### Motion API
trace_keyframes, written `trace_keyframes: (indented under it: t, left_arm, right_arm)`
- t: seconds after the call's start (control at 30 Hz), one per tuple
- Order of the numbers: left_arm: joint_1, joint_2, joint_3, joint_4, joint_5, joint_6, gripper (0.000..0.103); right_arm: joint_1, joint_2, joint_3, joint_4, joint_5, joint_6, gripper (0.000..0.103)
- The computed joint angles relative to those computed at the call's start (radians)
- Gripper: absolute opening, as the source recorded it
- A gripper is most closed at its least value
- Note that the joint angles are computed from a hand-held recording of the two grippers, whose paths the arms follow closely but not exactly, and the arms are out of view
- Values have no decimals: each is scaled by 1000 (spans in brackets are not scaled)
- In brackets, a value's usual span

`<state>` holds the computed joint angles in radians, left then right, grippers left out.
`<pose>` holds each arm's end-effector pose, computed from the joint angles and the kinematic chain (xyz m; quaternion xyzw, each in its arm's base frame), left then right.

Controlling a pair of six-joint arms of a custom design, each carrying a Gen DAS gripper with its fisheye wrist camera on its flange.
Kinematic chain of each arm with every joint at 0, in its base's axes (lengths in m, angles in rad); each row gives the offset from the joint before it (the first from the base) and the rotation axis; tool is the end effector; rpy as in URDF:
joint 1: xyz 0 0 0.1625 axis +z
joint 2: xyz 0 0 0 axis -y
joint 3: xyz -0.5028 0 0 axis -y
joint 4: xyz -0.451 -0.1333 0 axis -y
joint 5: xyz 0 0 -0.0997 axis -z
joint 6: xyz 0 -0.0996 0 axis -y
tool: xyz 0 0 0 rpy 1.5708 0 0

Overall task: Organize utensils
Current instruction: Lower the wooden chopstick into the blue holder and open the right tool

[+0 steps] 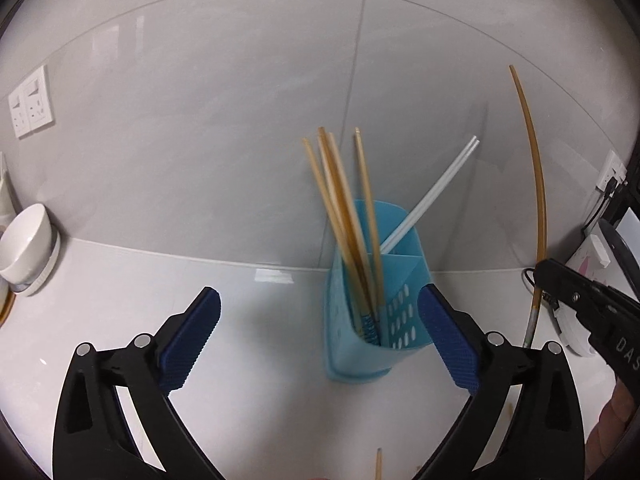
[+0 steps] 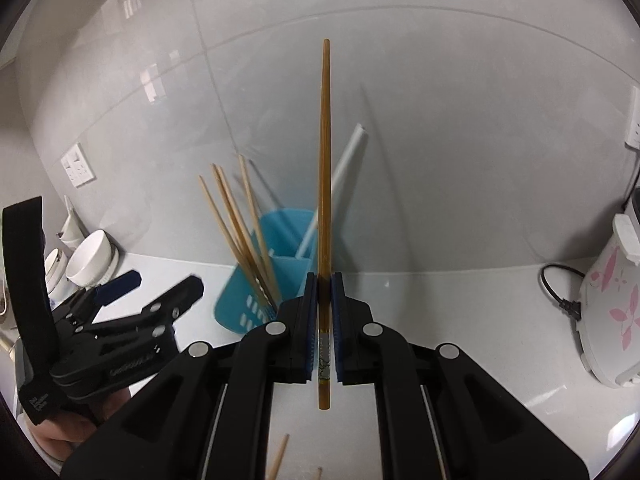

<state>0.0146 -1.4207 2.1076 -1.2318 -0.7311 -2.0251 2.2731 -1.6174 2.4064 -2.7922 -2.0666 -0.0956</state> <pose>-0.4156 -0.2135 0.2539 0.0097 0.8203 -0.4443 0.3599 0.3379 -0.2663 0.3069 0.3193 -0.8929 0.2701 0.1666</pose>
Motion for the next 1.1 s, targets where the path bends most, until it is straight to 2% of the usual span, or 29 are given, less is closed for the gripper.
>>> trace_keyframes:
  t: [0.13,0.5,0.67,0.73,0.8,0.97,1.1]
  left_arm:
    - [-11,-26,-3,39,-45,-19,97]
    - [-40,-61,11,86,-96,-49,97]
    - [-23,-61,19,66,-92,-47,97]
    - [-37,-68,20,77,-107,-58,97]
    - [-37,-74,22,79,-109,-59,97]
    - [-32,-76,25,76,-113,-58,97]
    - [-30,-76,33,66,-112,-54,97]
  right_arm:
    - [9,20,8,-72,39,-30,6]
    - [19,109,19,-258,107,-125,6]
    - [12,154,23,-322,112,-156,6]
    - [8,172,26,-348,115,-167,6]
    - [7,196,39,-417,112,-197,6]
    - [4,246,54,-500,108,-225,6]
    - [-1,272,63,-514,92,-239,6]
